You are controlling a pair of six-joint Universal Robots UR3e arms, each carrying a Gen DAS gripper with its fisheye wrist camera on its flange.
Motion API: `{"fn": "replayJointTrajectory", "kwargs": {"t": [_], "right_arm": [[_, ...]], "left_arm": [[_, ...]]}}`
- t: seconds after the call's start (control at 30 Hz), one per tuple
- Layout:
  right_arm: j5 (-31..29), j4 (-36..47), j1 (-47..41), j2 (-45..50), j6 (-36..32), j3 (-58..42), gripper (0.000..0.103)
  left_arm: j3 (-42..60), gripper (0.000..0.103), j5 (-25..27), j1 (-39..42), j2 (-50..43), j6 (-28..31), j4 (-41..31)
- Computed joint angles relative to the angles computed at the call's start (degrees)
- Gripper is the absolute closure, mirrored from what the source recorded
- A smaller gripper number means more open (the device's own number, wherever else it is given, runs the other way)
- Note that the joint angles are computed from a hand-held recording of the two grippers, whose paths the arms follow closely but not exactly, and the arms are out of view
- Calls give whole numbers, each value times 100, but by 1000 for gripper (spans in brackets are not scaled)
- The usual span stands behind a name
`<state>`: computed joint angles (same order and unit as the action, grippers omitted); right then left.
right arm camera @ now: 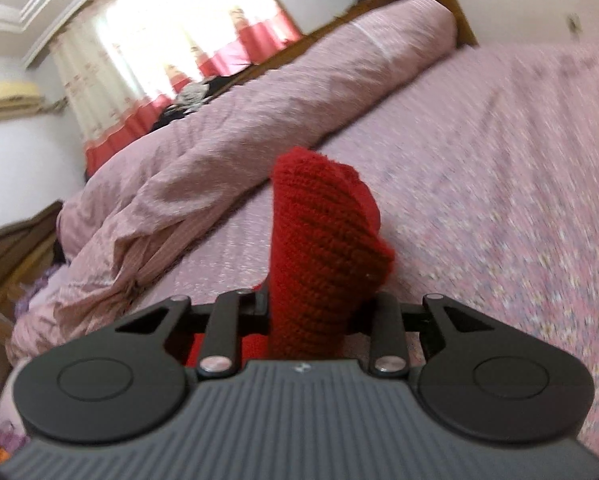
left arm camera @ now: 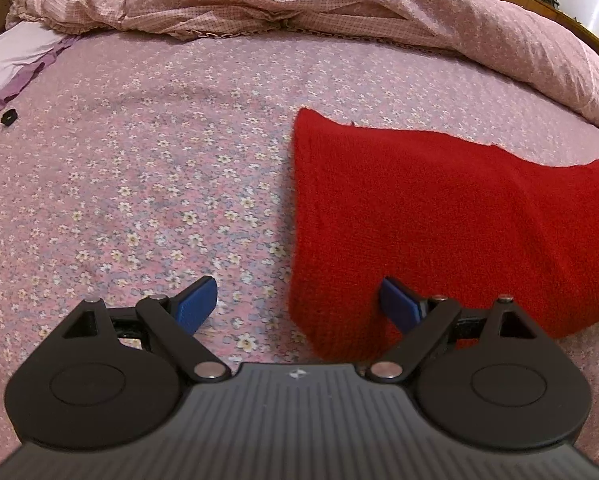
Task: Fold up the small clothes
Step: 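Lift the gripped cardigan end with the right gripper and fold it over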
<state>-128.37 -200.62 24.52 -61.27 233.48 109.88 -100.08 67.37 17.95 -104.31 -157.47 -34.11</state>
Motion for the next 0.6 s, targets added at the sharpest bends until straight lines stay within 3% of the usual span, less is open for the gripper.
{"fn": "replayJointTrajectory", "kwargs": {"t": [0.27,0.6], "right_arm": [[-180,229,317,86,-993,-694,72],[210,926,462,665,-1940,-2359,73]], "left_arm": [[114,12,60,156,21,94,-32],[264,12,9,340,-15,291,-140]]}}
